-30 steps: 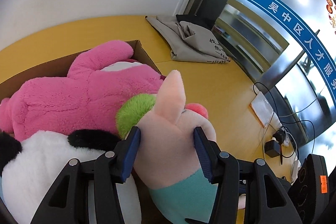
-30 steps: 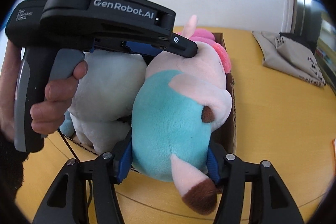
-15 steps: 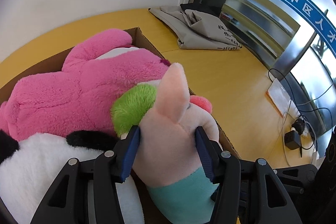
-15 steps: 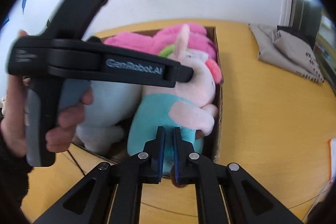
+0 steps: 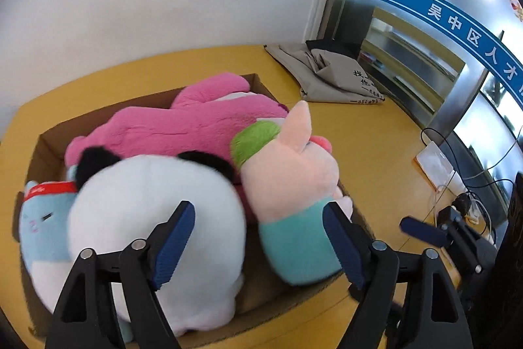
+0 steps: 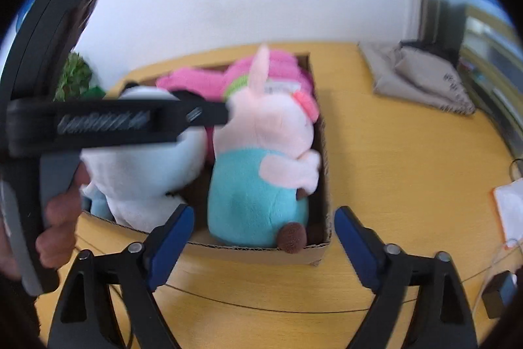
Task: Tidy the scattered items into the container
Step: 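Open the right gripper and withdraw it from the pig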
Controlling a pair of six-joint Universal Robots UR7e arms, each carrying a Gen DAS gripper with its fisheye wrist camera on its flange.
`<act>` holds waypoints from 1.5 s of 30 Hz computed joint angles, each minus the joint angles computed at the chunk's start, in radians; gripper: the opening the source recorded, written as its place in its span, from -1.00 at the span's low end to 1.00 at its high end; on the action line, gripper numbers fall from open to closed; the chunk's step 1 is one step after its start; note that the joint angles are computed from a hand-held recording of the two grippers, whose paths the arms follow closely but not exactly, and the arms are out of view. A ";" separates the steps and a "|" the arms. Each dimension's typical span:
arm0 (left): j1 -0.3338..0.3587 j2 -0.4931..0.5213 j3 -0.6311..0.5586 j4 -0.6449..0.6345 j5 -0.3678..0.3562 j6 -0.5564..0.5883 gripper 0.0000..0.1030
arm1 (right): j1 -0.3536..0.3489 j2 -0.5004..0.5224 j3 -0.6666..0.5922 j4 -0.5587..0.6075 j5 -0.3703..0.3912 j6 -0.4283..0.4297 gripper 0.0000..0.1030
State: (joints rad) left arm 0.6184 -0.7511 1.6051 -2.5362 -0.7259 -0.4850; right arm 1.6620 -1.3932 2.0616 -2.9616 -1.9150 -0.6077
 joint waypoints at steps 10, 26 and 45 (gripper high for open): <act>-0.183 -0.359 0.423 0.343 0.194 -0.598 0.99 | 0.095 -0.042 0.134 -0.237 -0.076 -0.077 0.73; -0.284 -0.441 0.494 0.485 0.196 -0.771 0.99 | 0.180 -0.084 0.226 -0.253 -0.181 -0.021 0.73; -0.237 -0.426 0.499 0.362 0.187 -0.666 0.99 | 0.188 -0.051 0.210 -0.259 -0.215 -0.010 0.73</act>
